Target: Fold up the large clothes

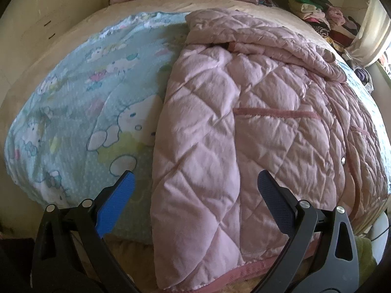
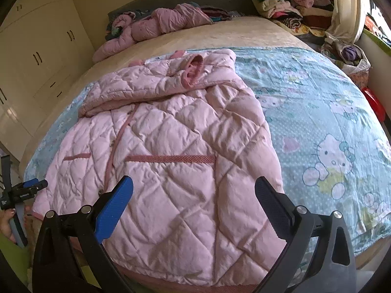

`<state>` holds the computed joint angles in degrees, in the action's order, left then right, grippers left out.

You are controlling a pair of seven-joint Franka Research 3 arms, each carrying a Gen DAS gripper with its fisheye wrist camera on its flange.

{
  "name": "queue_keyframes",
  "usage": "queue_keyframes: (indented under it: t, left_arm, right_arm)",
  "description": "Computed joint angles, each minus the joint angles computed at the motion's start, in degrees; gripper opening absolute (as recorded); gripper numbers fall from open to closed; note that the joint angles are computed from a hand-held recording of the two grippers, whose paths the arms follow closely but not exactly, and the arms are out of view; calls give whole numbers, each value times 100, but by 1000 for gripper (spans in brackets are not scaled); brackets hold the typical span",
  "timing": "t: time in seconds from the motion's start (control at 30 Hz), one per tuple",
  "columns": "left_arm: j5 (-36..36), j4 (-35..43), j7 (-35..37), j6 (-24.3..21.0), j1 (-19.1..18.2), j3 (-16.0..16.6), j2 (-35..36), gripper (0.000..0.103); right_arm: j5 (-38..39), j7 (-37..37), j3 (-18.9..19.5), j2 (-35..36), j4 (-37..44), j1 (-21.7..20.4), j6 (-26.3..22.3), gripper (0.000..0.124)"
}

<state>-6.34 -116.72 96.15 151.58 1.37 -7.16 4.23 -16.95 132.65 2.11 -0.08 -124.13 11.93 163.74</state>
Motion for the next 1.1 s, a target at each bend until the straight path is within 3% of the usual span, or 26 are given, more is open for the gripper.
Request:
queue_keyframes:
  t: [0.17,0.47,0.57,0.63,0.7,0.73,0.8,0.9,1.1]
  left_arm:
    - [-341,-5,141,-226,95,18,42,94]
    - [-1749,-34,1078,-825,300,-32,112,94]
    - [-1952,-163,1276,-766,283,-40,64,94]
    - [-1999,-265,1357,-687,246,-42,7,87]
    - [-2261,-340,1598,-681,234,-47,-63,66]
    - [-2227,-375,1588,-631,205,-36,-98,63]
    - [-2234,-480,1680,-480,160,-14,-215,35]
    - [-2666,-487,2080,-473,118,25,-319,18]
    - [-2952,-533,2437,-106,-88,100,-544,11]
  right_arm:
    - [73,-24,2,-68,-145,-22,-34,99]
    - [178,-129,45,-162,-278,-87,-94,99]
    - [271,-193,52,-217,-372,-111,-123,99]
    - [413,-300,55,-254,-443,-124,-125,99]
    - [510,-357,64,-313,-524,-145,-160,99]
    - [574,-409,68,-341,-562,-156,-175,99]
    - [647,-464,86,-406,-637,-187,-252,99]
    - [769,-564,103,-512,-771,-229,-348,99]
    - [1654,-1249,42,-557,-964,-184,-468,99]
